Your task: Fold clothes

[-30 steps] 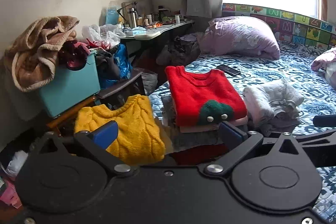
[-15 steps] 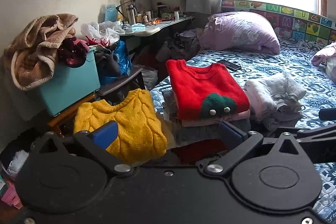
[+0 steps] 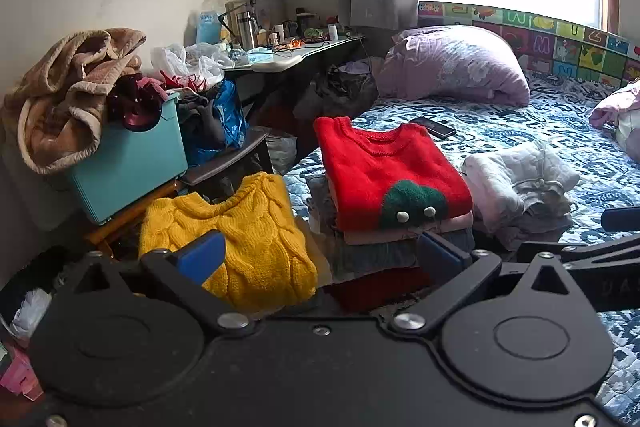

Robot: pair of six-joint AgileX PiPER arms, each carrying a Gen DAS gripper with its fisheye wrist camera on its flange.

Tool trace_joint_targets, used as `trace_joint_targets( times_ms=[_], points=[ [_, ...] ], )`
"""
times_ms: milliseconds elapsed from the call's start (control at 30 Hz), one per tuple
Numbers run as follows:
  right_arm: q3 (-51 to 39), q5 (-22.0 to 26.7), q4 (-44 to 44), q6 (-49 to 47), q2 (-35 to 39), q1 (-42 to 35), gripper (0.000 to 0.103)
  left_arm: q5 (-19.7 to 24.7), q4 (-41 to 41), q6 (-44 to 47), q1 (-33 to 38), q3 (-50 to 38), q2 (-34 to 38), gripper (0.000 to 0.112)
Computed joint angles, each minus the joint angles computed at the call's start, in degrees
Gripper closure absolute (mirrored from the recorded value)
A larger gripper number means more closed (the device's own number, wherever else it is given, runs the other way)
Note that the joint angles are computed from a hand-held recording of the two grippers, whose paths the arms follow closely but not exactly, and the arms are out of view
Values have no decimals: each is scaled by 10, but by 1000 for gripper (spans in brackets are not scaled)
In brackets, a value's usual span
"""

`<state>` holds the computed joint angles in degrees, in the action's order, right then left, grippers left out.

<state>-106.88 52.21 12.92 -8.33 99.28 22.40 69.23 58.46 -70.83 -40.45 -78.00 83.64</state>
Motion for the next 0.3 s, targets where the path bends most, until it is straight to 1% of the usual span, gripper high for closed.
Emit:
trace_joint_targets(
  times_ms=[300],
  points=[
    [3,2,4,3,0,-1,0,-4,-3,-1,3,3,-2,9]
  ],
)
